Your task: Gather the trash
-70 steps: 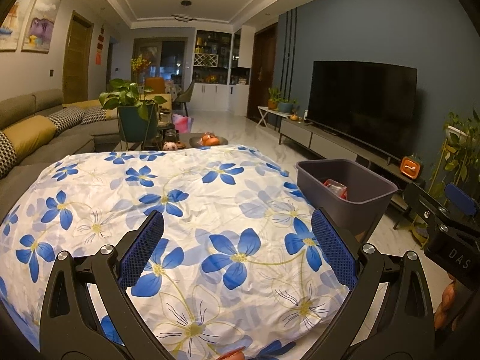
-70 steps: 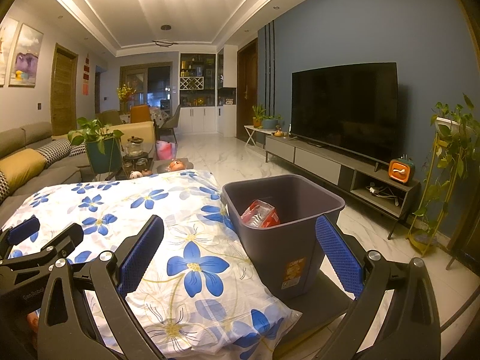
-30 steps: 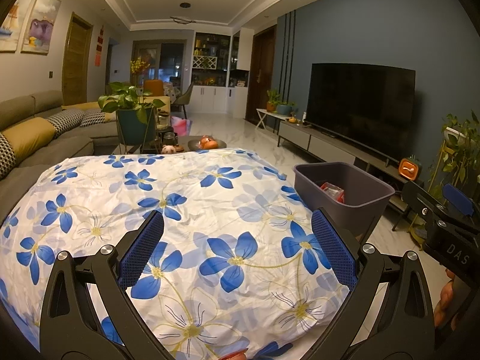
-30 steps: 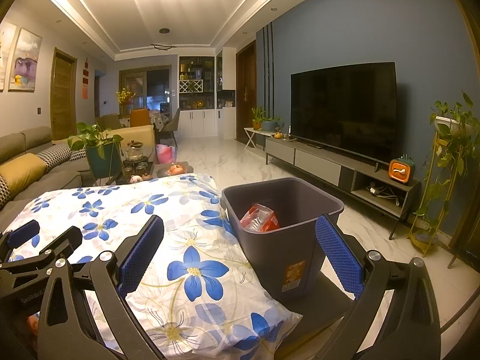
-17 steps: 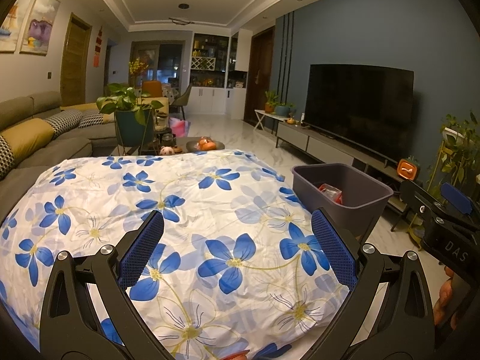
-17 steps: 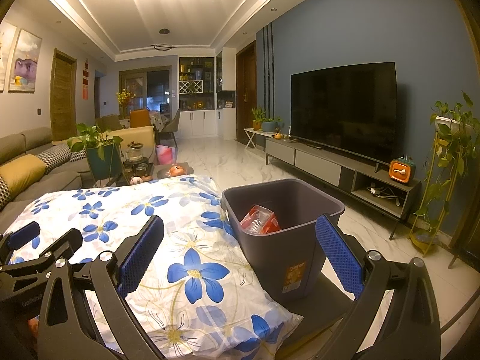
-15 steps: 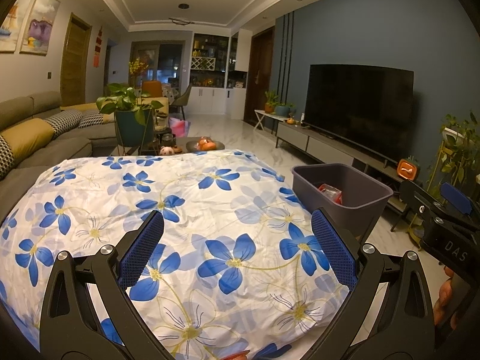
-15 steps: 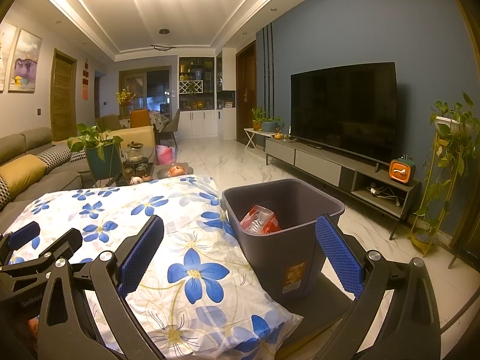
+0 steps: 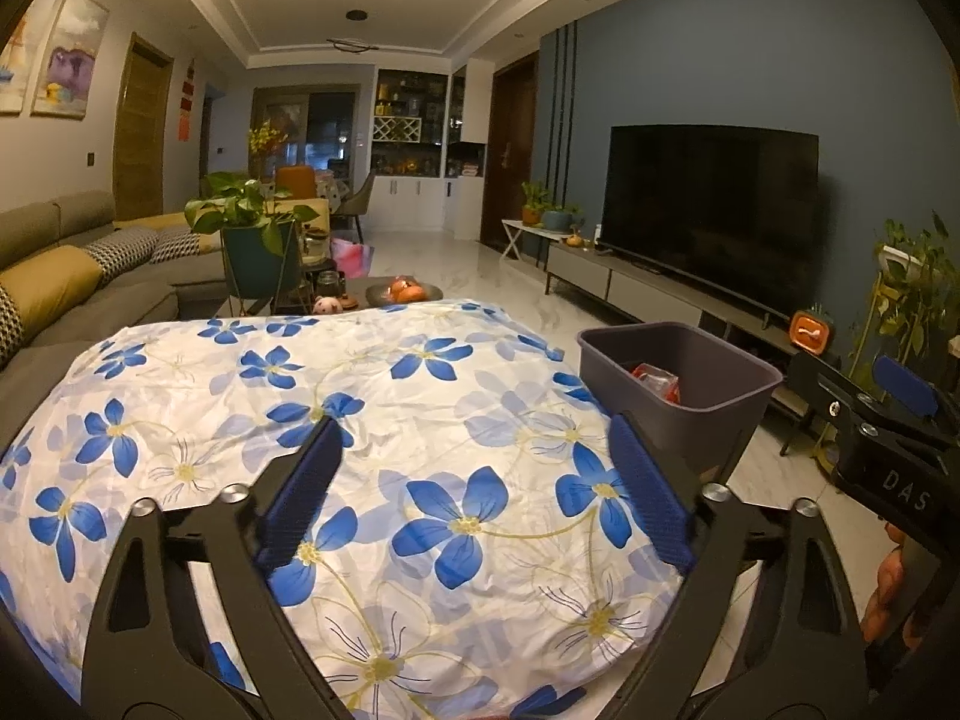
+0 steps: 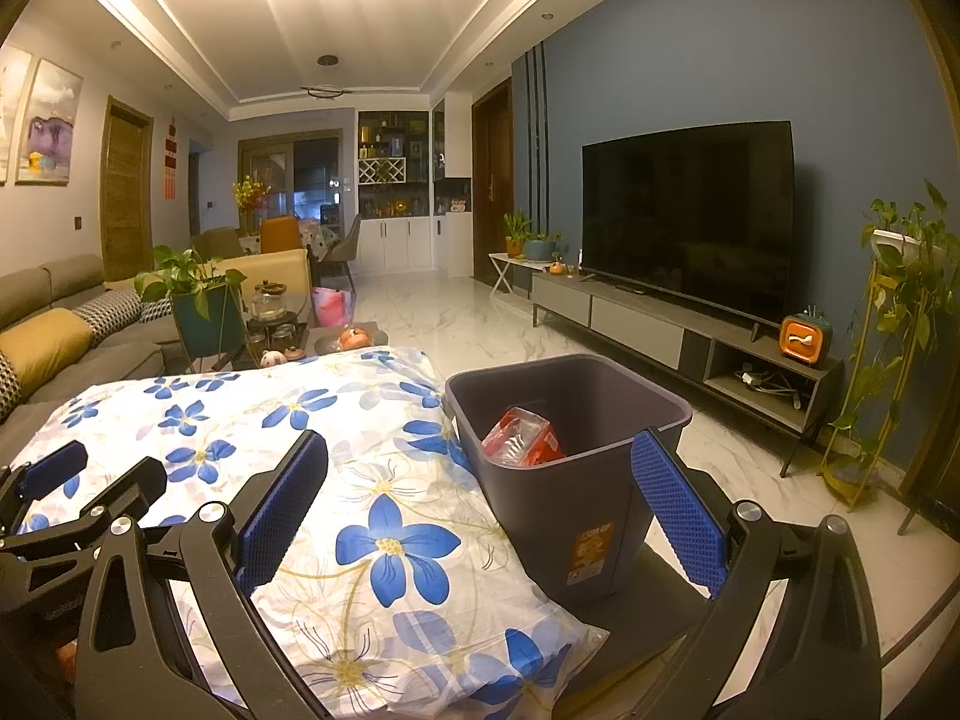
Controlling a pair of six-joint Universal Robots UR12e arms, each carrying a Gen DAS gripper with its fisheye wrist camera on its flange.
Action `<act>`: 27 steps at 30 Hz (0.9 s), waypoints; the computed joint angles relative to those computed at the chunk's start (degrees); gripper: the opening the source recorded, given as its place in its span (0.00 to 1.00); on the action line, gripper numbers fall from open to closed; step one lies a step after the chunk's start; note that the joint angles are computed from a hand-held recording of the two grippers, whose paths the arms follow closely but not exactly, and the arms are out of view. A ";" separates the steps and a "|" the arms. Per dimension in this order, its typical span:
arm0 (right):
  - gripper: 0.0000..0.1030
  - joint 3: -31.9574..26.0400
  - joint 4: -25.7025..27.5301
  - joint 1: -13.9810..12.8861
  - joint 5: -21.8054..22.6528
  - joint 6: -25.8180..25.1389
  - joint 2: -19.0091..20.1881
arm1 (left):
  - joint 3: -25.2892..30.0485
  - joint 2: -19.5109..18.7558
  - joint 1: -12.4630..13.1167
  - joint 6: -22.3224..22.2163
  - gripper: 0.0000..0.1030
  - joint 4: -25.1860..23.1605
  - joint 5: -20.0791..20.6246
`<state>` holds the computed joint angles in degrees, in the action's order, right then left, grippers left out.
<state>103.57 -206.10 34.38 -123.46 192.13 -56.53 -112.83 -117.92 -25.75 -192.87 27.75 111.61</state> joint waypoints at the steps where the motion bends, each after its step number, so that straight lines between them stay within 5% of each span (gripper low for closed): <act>1: 0.95 0.03 -0.07 -0.01 0.02 0.02 0.00 | -0.04 -0.02 0.04 0.18 0.77 -0.01 -0.15; 14: 0.95 -0.04 -0.01 -0.04 -0.02 0.06 -0.01 | -0.31 0.13 0.05 0.29 0.76 0.33 -0.17; 23: 0.95 -0.15 0.03 -0.02 0.07 0.21 -0.01 | -0.38 -0.06 -0.25 1.49 0.86 1.16 2.20; 27: 0.95 -0.26 -0.08 0.04 0.02 0.18 0.09 | -0.91 0.29 0.13 1.30 0.86 0.99 0.08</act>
<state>103.31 -206.18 34.42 -123.44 192.31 -56.45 -113.73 -117.63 -25.62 -191.57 28.74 111.68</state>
